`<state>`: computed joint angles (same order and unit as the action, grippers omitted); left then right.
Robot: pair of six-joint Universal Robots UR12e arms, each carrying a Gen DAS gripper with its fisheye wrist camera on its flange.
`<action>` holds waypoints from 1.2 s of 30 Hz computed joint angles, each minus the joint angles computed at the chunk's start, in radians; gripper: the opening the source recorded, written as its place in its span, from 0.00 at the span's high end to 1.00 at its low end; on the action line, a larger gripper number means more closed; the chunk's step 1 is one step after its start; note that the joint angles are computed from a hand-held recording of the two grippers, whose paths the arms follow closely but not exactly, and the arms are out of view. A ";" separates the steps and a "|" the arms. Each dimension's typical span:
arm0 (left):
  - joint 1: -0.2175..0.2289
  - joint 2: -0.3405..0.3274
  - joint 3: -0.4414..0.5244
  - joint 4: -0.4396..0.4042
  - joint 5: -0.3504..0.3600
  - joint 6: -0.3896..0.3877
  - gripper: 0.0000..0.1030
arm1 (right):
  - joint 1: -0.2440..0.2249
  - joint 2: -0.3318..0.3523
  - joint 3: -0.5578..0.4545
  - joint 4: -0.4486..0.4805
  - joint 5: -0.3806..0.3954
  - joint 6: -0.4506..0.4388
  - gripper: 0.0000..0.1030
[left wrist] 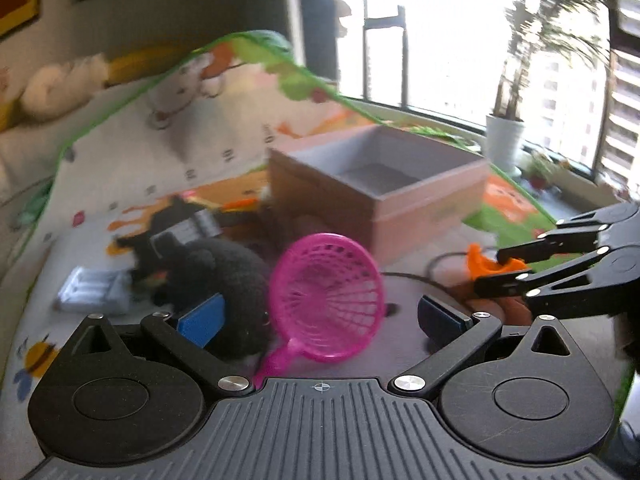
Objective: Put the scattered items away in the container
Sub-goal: 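Grasp the pink mesh scoop with the left tool while the right tool grasps the orange cup, then carry the pink scoop and orange cup toward the pink box with both tools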
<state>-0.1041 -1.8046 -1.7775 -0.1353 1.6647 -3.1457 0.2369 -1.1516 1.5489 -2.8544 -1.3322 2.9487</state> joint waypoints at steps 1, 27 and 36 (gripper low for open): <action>0.002 -0.001 0.002 -0.006 -0.033 0.006 0.00 | -0.005 -0.011 0.018 -0.009 -0.006 0.005 0.57; 0.031 0.019 0.001 -0.180 -0.263 -0.046 0.00 | -0.033 -0.054 0.112 -0.156 0.016 0.073 0.26; -0.011 0.001 0.006 -0.085 0.048 -0.006 0.00 | -0.033 -0.051 0.114 -0.166 0.008 0.073 0.19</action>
<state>-0.1150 -1.8036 -1.7711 -0.2207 1.7125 -3.1514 0.2035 -1.2026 1.6627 -3.0206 -1.3244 3.0213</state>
